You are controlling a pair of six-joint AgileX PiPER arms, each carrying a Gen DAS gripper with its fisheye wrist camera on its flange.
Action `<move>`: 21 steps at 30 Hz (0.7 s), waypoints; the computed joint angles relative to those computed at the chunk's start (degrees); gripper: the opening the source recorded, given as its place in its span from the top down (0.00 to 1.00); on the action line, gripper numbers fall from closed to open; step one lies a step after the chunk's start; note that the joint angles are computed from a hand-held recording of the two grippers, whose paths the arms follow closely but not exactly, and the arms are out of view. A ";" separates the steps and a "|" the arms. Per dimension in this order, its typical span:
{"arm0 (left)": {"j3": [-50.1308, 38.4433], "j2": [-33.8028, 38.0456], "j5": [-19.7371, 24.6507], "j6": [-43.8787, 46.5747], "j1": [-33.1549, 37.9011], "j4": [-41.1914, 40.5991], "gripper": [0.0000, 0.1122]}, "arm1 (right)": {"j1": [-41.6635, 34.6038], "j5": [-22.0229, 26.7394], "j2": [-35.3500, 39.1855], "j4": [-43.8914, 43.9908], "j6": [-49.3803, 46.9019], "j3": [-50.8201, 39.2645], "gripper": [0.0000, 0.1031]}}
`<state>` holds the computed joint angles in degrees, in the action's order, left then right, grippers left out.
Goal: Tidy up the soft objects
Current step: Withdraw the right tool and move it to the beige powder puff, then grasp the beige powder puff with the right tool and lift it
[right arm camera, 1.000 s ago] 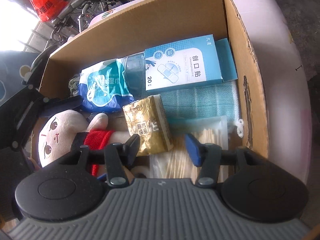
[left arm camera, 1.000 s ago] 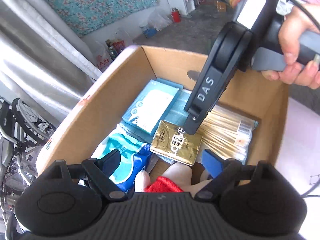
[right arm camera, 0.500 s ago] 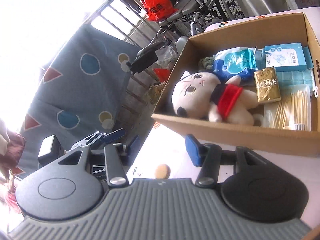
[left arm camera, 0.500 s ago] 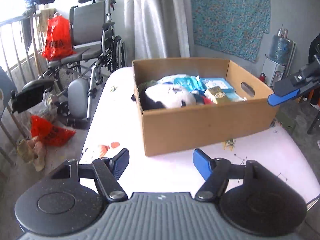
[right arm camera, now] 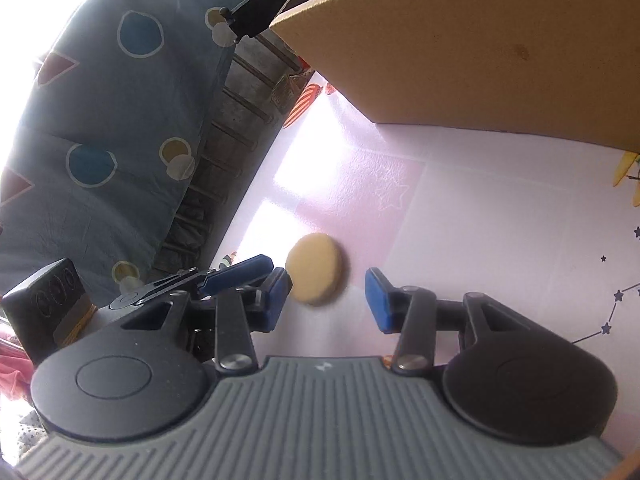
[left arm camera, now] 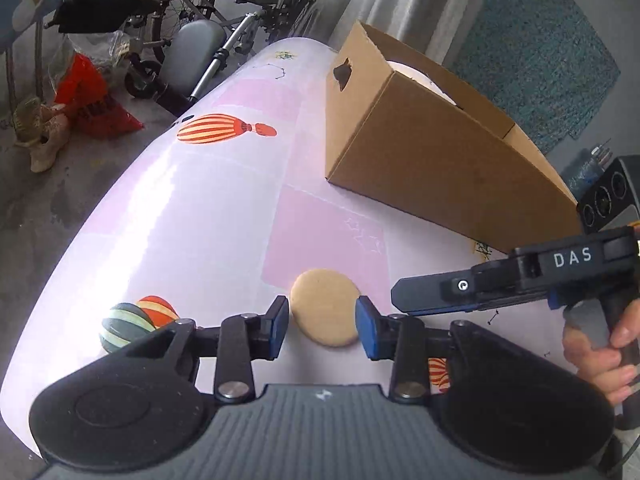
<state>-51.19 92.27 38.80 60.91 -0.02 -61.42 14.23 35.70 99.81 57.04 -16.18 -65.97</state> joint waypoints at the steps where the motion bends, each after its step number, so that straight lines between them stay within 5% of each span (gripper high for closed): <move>1: 0.39 0.25 0.14 1.32 0.47 -1.99 0.69 | -0.67 1.36 1.59 2.51 -1.28 -0.57 0.57; 5: 0.09 5.32 9.57 5.12 7.22 -11.47 0.69 | -2.84 3.59 5.36 17.63 -12.78 1.50 0.58; 7: -0.41 8.00 13.67 5.26 10.17 -13.20 0.77 | -3.98 5.53 7.31 26.06 -19.22 2.85 0.59; 9: 0.55 7.54 12.64 7.06 10.48 -12.91 0.93 | -4.81 7.50 8.93 31.96 -21.54 3.87 0.61; 15: 2.06 10.25 18.29 8.41 13.78 -15.84 0.93 | -4.22 5.95 8.87 30.48 -20.60 4.75 0.96; 18: 3.31 9.02 16.87 10.32 13.10 -16.76 0.93 | -4.79 6.64 9.22 33.03 -22.46 6.02 1.00; 21: 3.64 4.39 10.77 9.39 9.52 -13.32 0.89 | -4.91 6.99 9.77 34.83 -23.28 6.29 1.00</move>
<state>-47.54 96.66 49.57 70.29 9.50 -74.74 9.31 42.69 109.58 91.87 -39.46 -59.68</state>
